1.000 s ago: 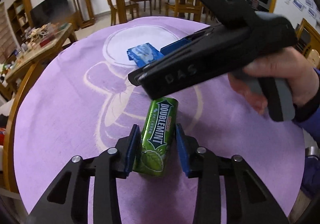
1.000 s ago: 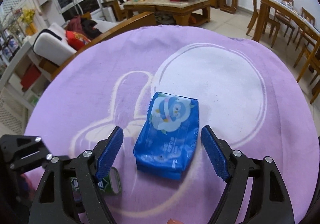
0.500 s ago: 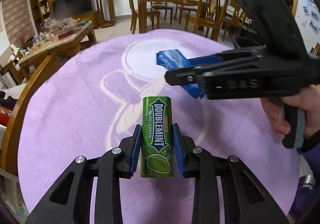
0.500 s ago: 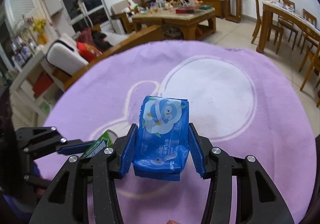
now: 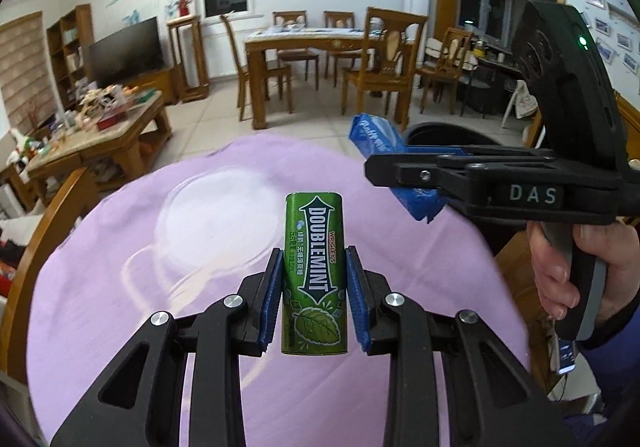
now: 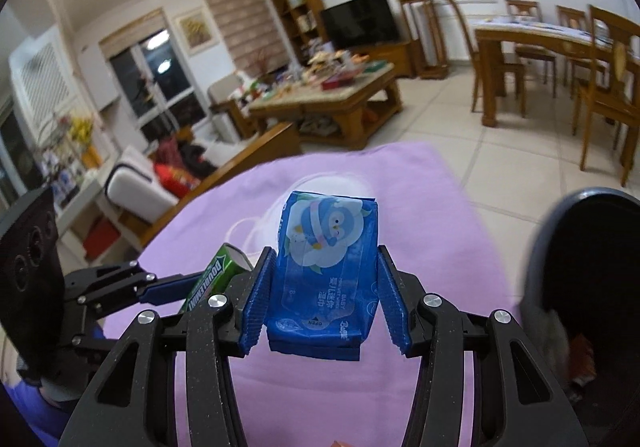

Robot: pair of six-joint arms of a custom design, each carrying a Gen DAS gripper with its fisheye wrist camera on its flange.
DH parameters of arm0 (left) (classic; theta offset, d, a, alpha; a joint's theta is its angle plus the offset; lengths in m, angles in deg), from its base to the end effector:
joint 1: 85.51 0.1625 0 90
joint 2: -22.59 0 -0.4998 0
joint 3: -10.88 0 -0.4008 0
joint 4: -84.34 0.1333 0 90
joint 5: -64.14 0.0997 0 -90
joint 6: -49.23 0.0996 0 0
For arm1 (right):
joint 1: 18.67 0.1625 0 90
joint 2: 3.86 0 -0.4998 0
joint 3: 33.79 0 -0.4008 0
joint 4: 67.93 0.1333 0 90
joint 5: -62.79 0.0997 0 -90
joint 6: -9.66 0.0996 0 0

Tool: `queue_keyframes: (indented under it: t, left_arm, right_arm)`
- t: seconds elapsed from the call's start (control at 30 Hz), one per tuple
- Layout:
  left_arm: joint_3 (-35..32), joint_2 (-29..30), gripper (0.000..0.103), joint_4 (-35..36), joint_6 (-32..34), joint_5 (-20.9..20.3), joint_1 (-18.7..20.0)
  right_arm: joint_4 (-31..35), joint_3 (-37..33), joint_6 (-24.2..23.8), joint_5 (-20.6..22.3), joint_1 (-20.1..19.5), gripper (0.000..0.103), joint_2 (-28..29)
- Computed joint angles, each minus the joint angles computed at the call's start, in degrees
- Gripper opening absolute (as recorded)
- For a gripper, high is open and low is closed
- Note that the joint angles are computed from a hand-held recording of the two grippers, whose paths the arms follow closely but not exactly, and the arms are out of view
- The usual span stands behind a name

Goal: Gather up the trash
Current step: 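Carry the Doublemint pack and tissue packet over the bin and open both tools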

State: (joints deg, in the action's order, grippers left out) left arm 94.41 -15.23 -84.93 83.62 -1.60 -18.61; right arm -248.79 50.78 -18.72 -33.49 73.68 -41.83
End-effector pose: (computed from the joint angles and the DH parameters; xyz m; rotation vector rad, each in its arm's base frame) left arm -0.1567 -0.8115 0.1615 1.0933 2.3406 -0.7191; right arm 0.1555 -0.8042 0.1775 0.6527 -2.6011 1.0292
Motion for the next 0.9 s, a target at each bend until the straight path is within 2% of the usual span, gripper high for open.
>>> queue_keyframes:
  t: [0.27,0.5,0.67,0.9]
  left_arm:
    - [-3.67,5.43,0.031,-0.16,-0.20,-3.95,-3.04]
    - [-9.23,10.94,0.031,3.72,-1.11,-6.91,-4.66]
    - [-14.80,15.02,0.031,8.53,-2.43,-8.36,-5.10]
    - [-19.26,19.13,0.031,11.37,-3.64,-8.36,-5.85]
  right_arm:
    - [-6.02,6.64,2.45,2.76,-5.99,0.050,-7.82]
    - [-8.49,9.43,5.18,5.14,-11.90,0.050,-12.44]
    - [-9.08,10.07,6.94,6.81,-15.58,0.050,-14.19]
    - [-8.78,9.56,8.43,8.39,-19.25,0.050,-14.72]
